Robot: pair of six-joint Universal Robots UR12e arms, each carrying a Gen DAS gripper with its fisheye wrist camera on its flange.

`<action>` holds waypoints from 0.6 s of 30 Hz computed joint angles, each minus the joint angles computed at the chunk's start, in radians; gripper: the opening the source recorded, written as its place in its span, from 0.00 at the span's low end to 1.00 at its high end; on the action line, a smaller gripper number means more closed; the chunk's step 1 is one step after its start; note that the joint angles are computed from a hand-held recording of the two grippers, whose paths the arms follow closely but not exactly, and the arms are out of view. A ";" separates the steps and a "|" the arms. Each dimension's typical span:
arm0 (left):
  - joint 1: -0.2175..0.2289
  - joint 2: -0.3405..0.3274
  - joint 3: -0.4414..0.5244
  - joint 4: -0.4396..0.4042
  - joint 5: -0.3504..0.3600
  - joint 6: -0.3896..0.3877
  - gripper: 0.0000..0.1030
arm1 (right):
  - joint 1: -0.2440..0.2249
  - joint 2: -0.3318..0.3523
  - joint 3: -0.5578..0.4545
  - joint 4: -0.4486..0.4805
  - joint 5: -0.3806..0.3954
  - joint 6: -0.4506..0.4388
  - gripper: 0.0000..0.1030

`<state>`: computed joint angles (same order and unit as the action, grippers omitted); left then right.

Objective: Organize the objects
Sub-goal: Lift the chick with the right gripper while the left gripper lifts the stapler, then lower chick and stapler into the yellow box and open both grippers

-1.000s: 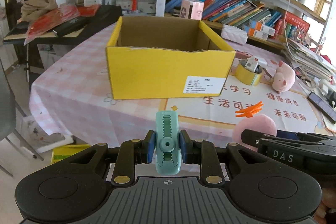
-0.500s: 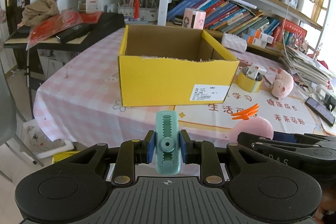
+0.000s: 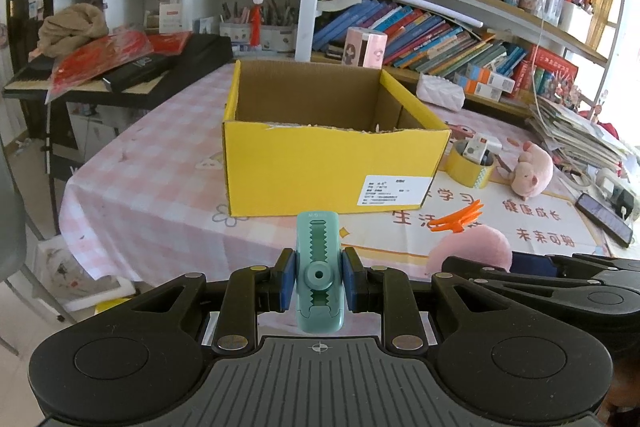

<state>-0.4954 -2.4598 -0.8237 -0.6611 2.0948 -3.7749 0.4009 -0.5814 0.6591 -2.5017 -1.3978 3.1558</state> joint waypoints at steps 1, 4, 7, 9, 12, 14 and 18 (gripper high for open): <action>0.000 0.000 0.000 0.000 -0.001 0.002 0.23 | 0.000 0.000 0.001 0.000 0.000 -0.001 0.48; 0.000 0.000 0.001 -0.001 -0.001 0.001 0.23 | 0.000 0.000 0.000 0.000 0.000 0.001 0.48; 0.001 0.001 -0.001 -0.003 -0.002 0.002 0.23 | 0.001 0.001 -0.001 0.001 -0.001 0.003 0.48; 0.001 0.002 -0.003 0.000 -0.001 0.006 0.23 | 0.001 0.002 -0.002 0.001 0.000 0.002 0.48; 0.003 0.003 -0.006 0.005 0.000 0.011 0.23 | 0.001 0.003 -0.003 0.000 0.000 0.002 0.48; 0.004 0.003 -0.007 0.008 0.004 0.016 0.23 | 0.004 0.008 -0.011 0.002 -0.002 0.002 0.48; 0.007 0.000 0.001 0.020 0.018 0.037 0.23 | 0.007 0.022 -0.038 0.001 -0.001 -0.002 0.48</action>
